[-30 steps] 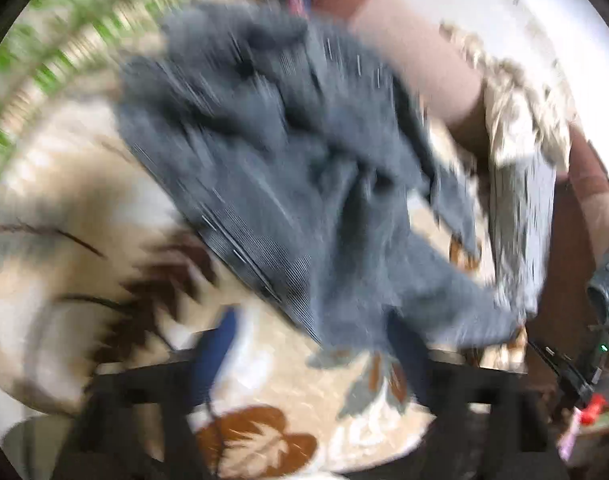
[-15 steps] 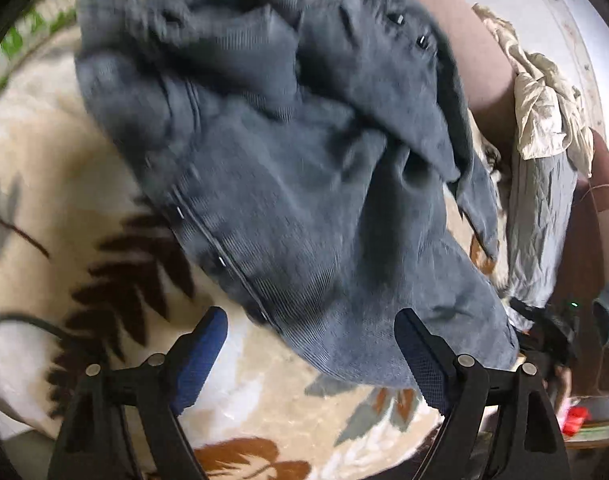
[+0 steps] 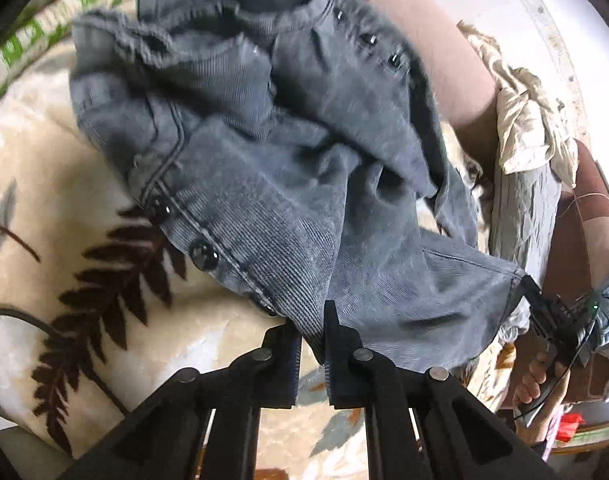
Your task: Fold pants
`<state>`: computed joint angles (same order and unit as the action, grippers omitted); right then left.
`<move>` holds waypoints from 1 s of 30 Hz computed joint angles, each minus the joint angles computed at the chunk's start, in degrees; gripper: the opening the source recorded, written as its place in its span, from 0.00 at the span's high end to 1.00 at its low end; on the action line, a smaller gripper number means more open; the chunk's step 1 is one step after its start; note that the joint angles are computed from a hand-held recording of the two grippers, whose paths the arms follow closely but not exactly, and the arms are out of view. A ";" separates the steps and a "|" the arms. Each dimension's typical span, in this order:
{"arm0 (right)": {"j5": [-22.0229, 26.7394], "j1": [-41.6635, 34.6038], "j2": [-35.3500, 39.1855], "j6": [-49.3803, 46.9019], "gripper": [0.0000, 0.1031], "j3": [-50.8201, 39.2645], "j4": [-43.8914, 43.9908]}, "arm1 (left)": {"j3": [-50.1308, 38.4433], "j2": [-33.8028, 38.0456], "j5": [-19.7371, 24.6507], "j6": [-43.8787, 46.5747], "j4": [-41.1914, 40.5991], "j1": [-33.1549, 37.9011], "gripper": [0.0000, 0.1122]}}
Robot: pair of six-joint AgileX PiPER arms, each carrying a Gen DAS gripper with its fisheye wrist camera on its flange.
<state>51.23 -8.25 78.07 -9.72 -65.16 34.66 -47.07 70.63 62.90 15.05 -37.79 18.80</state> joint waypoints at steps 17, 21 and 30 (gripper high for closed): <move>-0.98 16.05 -4.99 1.32 0.29 -3.81 5.13 | -22.27 5.41 1.88 -8.78 15.01 12.43 0.18; 1.47 21.71 7.54 3.95 0.29 -15.55 6.97 | -37.70 20.10 4.54 -14.97 11.17 12.48 0.18; 4.46 5.67 22.71 17.87 0.27 -20.79 -0.32 | -52.11 36.93 3.20 -22.43 12.60 5.60 0.17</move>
<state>55.69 -2.58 100.78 8.14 -85.96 34.34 -99.17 107.57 66.10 -7.38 -25.18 24.40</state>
